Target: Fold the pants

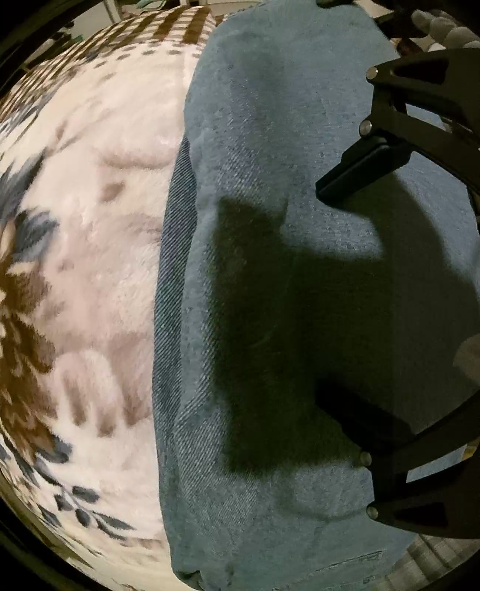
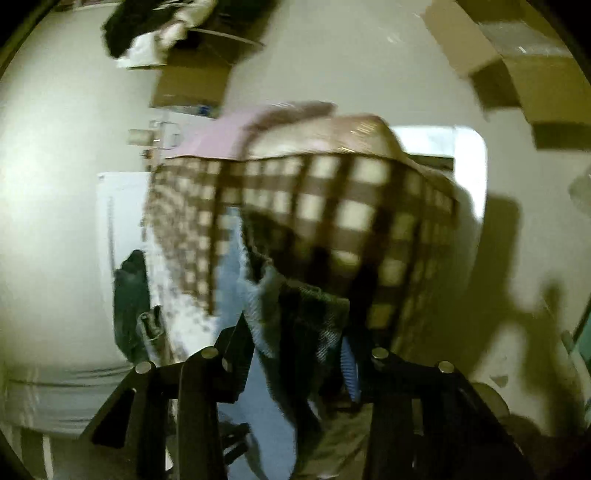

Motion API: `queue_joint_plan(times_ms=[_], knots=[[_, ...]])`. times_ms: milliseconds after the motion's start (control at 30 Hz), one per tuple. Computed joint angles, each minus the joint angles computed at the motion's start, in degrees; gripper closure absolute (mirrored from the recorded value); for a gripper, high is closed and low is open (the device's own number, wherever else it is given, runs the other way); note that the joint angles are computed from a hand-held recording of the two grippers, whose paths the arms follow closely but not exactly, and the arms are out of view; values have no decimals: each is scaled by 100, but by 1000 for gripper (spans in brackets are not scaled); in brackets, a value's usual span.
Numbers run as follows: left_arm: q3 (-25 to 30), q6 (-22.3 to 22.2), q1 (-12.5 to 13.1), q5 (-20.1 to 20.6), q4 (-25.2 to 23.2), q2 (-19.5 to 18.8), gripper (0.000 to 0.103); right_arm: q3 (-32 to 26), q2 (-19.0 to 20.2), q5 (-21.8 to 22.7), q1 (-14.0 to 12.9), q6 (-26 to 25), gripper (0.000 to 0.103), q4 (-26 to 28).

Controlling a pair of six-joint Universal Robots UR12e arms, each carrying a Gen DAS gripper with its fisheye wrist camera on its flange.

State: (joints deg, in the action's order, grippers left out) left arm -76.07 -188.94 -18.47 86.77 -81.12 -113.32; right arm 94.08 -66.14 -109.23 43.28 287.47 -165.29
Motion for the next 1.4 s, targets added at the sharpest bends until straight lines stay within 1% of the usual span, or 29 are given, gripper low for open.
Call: queue_joint_plan(times_ms=[33, 100, 133, 167, 233, 267, 333, 400, 433, 467, 500, 533, 567, 600, 633, 667, 700, 733, 800, 867, 933, 1033, 1067, 1133, 1167, 1233, 1267, 1367, 1400], knots=[[2, -89, -31, 25, 50, -8, 0, -36, 40, 65, -22, -138, 60, -75], [-122, -53, 90, 59, 172, 59, 0, -10, 100, 241, -82, -246, 57, -255], [-120, -115, 75, 83, 212, 50, 0, 6, 143, 341, -125, -175, 49, -292], [-125, -184, 50, 105, 265, 49, 0, 14, 180, 373, -152, -115, 44, -350], [-328, -133, 109, 121, 450, 132, 0, 12, 299, 356, -184, -93, 44, -660], [-378, -111, 119, 119, 514, 149, 0, -28, 324, 361, -196, -149, 44, -653], [-448, -110, 107, 116, 564, 212, 0, -162, 359, 384, -204, -288, 44, -469], [-447, -90, 119, 89, 537, 215, 0, -310, 409, 326, -187, -365, 58, -302], [-479, -74, 139, 71, 518, 240, 0, -318, 409, 327, -190, -325, 60, -278], [-505, -70, 145, 62, 490, 274, 0, -370, 427, 338, -196, -316, 59, -202], [-537, 27, 241, 39, 484, 288, 0, -421, 446, 389, -209, -331, 57, -84], [-523, 30, 248, 16, 458, 279, 0, -457, 484, 439, -228, -343, 48, -61], [-479, 95, 301, -5, 364, 309, 0, -509, 532, 451, -240, -361, 46, -81], [-475, 159, 355, -38, 284, 362, 0, -584, 551, 515, -262, -379, 46, 38], [-456, 185, 378, -81, 254, 358, 0, -629, 553, 546, -278, -395, 48, 155], [-441, 204, 412, -149, 240, 356, 0, -723, 563, 560, -287, -424, 65, 341], [-439, 217, 449, -222, 234, 369, 0, -797, 565, 621, -302, -478, 73, 506], [-444, 222, 496, -319, 228, 386, 0, -917, 561, 592, -304, -537, 73, 784], [-438, 236, 560, -396, 188, 418, 0, -1200, 588, 505, -283, -711, 73, 1240], [-444, 298, 613, -324, 216, 473, 0, -1594, 659, 415, -257, -953, 73, 1716], [-454, 388, 674, -264, 279, 538, 0, -1975, 739, 331, -233, -1203, 74, 2055], [-453, 550, 810, -197, 374, 654, 0, -2724, 968, 219, -168, -1625, 74, 2614], [-451, 599, 860, -198, 405, 689, 0, -3046, 1102, 210, -140, -1798, 74, 2788], [-462, 710, 968, -203, 491, 749, 0, -3448, 1242, 197, -58, -2064, 74, 3065], [-465, 785, 1034, -209, 527, 778, 0, -3796, 1402, 202, -23, -2224, 74, 3245], [-456, 933, 1161, -208, 566, 829, 0, -4219, 1583, 203, 71, -2394, 74, 3456], [-453, 1015, 1254, -224, 586, 855, 0, -4606, 1781, 223, 113, -2522, 74, 3614], [-428, 1175, 1501, -264, 556, 901, 0, -5529, 2265, 255, 233, -2717, 74, 4025], [-418, 1223, 1577, -262, 534, 923, 0, -5943, 2484, 274, 278, -2778, 74, 4212]])
